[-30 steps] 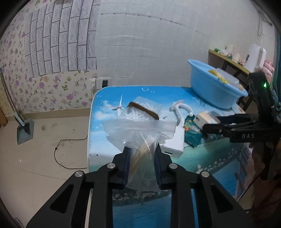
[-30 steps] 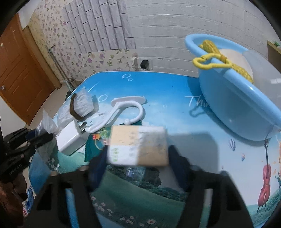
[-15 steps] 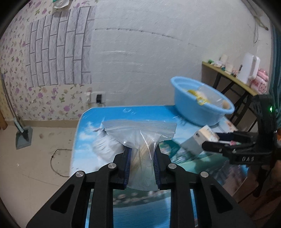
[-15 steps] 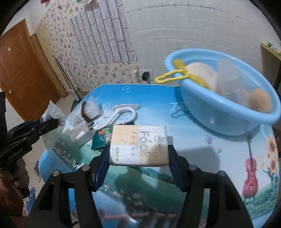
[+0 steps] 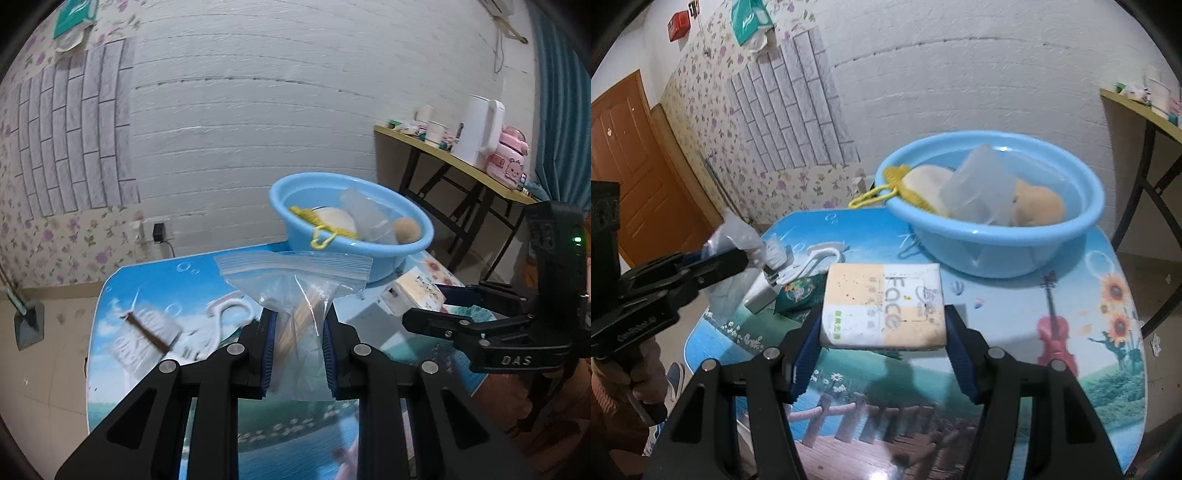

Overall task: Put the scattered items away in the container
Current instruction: 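Carry the zip bag and tissue pack over the blue basin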

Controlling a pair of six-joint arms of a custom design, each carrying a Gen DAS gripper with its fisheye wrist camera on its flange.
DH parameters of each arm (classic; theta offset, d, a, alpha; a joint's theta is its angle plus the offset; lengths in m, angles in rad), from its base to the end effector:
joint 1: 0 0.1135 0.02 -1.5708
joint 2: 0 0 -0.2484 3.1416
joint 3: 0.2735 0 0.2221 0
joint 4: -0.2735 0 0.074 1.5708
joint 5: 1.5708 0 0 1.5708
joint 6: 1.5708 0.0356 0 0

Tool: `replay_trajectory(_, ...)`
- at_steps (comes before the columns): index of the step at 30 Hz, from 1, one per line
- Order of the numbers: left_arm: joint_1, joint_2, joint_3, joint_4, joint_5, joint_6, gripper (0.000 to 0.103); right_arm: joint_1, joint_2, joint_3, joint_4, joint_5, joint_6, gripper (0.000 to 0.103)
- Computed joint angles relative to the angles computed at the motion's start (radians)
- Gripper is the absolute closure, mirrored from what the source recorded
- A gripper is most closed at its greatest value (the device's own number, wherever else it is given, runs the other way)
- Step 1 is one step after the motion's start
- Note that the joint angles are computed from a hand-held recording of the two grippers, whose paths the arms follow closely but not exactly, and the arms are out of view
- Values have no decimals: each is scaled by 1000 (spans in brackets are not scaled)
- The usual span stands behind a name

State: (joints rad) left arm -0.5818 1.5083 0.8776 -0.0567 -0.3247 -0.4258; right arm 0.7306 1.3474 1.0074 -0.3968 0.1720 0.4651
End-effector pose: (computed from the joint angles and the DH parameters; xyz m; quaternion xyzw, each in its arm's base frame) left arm 0.2534 -0.1531 0.2154 0.0006 0.8948 -0.0757 0.4400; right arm 0.2032 0.1739 0.2677 -0.0861 0.9075 0.1622 0.3777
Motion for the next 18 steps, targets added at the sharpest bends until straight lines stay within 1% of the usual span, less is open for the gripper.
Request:
replay_trajectory(4,-18,43,73,-11,8,7,82,6,-82,-17,-33,30,-5,41)
replay_trajectory(6,-31,64,106,-18,9,11,82,-3,-120,-31,-41,25,-5,41)
replay_trajectory(9,-47,79,135,-31,3,16,82,0,-141,-35,-47,23,-4,41)
replay_trajectory(11,-50,82,149,-39,5,12,82,21,-138,-22,-51,37,-1,41)
replay_trajectory(18,-64,91,185,-68,-8,19,82,40,-204,-16,-53,65,-15,41)
